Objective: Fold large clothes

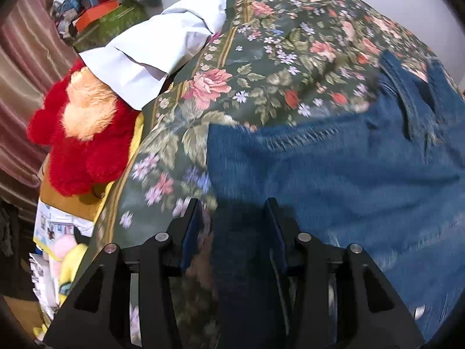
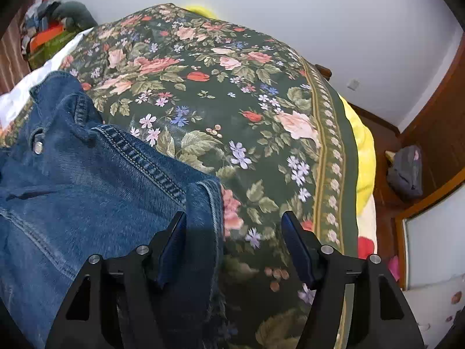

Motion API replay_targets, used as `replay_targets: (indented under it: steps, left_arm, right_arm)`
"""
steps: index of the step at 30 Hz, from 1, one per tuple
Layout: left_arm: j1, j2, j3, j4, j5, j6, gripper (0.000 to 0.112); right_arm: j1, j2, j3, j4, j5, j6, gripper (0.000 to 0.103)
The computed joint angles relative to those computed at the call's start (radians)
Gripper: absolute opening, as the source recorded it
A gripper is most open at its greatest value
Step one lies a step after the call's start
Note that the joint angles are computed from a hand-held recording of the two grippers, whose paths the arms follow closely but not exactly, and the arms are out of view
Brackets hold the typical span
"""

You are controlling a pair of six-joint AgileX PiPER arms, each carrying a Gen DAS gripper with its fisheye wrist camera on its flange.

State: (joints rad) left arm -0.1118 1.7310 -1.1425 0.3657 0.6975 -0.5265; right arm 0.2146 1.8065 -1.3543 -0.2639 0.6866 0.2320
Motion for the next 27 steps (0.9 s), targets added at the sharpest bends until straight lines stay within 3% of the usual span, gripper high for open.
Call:
replay_targets:
  steps: [4,10,17,23,25,27]
  left_arm:
    - [-0.021,-0.121,0.057,0.004,0.035,0.001,0.045]
    - [-0.077,-0.338,0.1,0.006,0.125,-0.003,0.049]
    - [-0.22,-0.603,0.127,0.052,0.252,-0.084,0.053]
    - [-0.463,-0.8,0.174,0.171,0.407,-0.247,0.07]
    - [-0.55,-0.854,0.199,0.19,0.467,-0.307,0.085]
    - [-0.619,-0.897,0.231,0.203,0.516,-0.364,0.091]
  right_arm:
    - [-0.012,-0.108,0.03,0.068,0.058,-0.041,0.064]
    - [0.036,-0.368,0.122,0.07,0.125,-0.057,0.064]
    - [0.116,-0.646,0.183,0.114,0.241,-0.043,0.064]
    - [0.264,-0.819,0.212,0.069,0.347,0.081,0.068]
    - [0.31,-0.861,0.231,0.055,0.37,0.131,0.078]
    - [0.369,-0.91,0.257,0.035,0.393,0.195,0.085]
